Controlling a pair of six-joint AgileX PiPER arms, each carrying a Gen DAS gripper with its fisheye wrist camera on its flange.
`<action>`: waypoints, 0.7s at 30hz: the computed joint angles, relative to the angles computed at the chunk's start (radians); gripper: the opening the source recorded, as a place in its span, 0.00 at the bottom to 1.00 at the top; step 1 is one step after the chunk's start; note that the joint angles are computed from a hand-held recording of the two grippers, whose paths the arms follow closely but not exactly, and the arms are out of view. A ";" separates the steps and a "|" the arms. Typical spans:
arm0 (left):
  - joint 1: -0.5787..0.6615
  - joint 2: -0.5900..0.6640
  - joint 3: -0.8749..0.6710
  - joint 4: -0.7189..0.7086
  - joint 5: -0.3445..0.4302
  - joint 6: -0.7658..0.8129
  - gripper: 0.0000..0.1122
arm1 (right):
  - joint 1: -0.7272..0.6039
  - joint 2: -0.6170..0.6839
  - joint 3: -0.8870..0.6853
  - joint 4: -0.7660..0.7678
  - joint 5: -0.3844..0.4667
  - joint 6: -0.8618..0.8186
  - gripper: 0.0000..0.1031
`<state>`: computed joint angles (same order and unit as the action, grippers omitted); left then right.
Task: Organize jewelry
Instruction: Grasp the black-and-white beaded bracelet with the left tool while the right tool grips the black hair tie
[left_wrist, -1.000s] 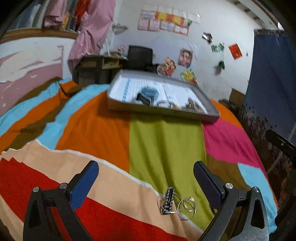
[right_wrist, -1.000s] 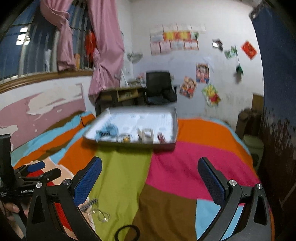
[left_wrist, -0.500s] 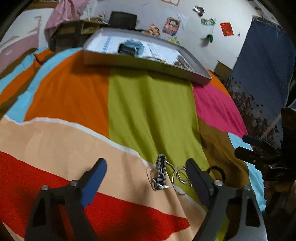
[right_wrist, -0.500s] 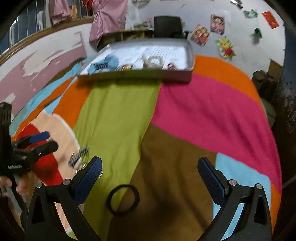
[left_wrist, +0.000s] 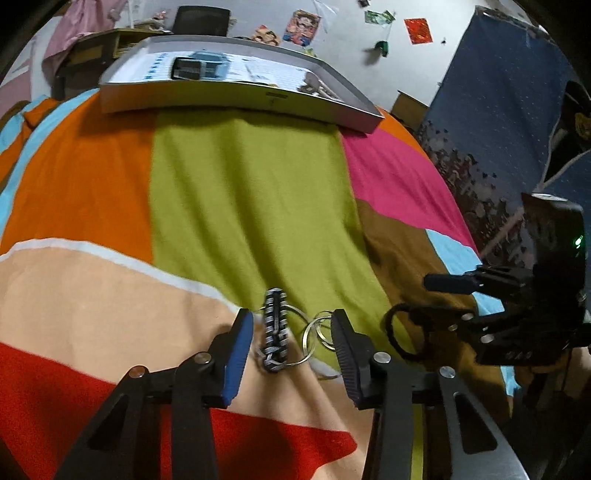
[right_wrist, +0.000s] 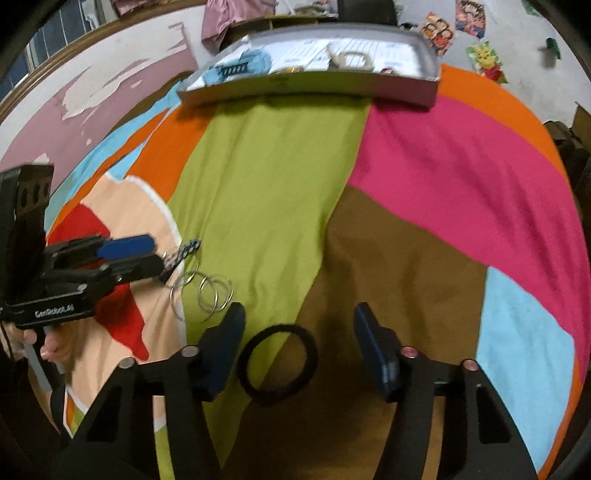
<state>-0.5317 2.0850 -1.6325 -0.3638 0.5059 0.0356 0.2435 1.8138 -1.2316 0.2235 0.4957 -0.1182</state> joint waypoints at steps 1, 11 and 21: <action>-0.002 0.009 -0.017 0.011 0.016 -0.001 0.33 | 0.006 0.009 -0.009 -0.014 0.017 0.007 0.47; -0.002 0.103 -0.170 0.139 0.196 -0.125 0.16 | 0.032 0.055 -0.051 -0.086 0.081 0.059 0.31; 0.053 0.089 -0.142 -0.039 0.207 -0.066 0.13 | 0.038 0.086 -0.065 -0.082 0.130 0.033 0.20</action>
<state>-0.4784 2.1738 -1.7746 -0.4024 0.7125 -0.0305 0.2812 1.9002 -1.2968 0.1414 0.6260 -0.0847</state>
